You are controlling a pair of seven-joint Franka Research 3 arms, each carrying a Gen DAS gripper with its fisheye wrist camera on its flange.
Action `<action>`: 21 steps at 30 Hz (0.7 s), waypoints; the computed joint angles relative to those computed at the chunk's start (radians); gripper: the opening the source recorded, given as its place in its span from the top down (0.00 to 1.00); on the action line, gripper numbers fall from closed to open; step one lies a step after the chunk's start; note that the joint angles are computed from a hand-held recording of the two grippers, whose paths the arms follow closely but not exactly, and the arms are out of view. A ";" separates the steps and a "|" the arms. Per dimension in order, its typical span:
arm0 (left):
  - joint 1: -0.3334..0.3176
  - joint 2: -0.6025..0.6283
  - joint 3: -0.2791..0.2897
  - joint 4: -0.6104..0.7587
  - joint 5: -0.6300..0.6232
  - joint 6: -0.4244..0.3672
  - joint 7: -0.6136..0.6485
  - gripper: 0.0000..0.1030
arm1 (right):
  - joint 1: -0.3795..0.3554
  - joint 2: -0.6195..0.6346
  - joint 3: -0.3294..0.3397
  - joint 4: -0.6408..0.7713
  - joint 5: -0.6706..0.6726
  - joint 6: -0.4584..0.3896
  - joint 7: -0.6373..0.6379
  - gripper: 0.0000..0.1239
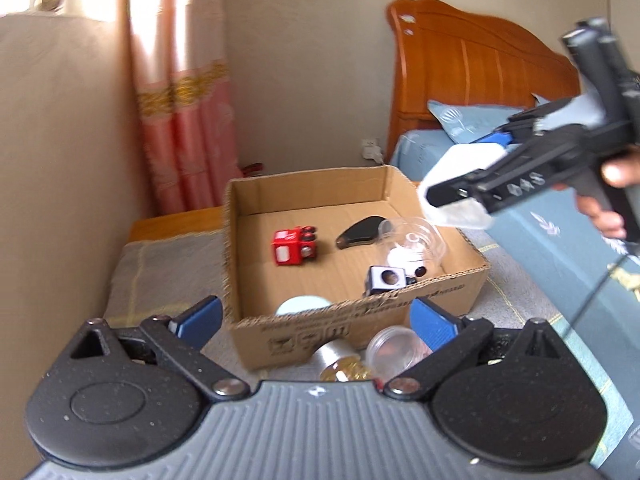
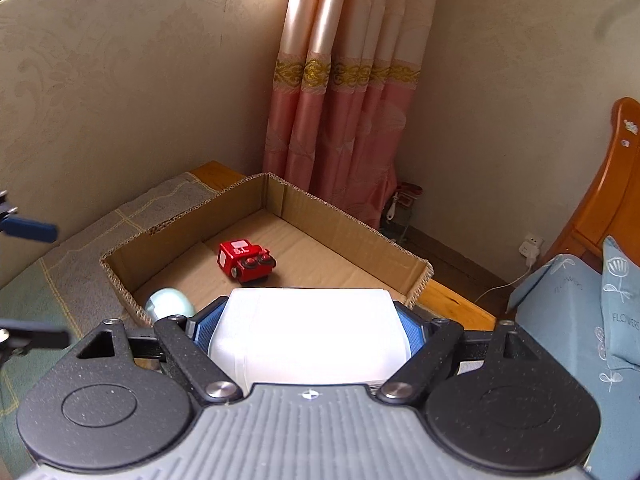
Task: Organize rigid objects
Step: 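Carry the black cube and white bottle into the box and release both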
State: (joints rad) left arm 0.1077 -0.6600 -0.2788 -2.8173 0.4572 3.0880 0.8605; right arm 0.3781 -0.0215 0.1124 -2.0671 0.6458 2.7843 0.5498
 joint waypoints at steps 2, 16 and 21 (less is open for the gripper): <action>0.010 -0.034 -0.006 -0.023 -0.006 -0.008 -0.020 0.03 | 0.001 0.050 0.004 0.055 -0.064 -0.011 0.058 0.30; -0.001 -0.144 0.016 -0.099 -0.010 -0.122 -0.116 0.03 | 0.040 0.405 -0.027 0.471 -0.439 -0.140 0.497 0.28; -0.021 -0.148 0.027 -0.101 -0.007 -0.137 -0.113 0.03 | 0.005 0.353 0.005 0.405 -0.412 -0.103 0.477 0.17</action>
State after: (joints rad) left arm 0.0867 -0.8080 -0.2516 -2.9185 0.4500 2.9514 0.7479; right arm 0.3830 0.3313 0.1177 -1.6625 0.2333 2.6818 1.0267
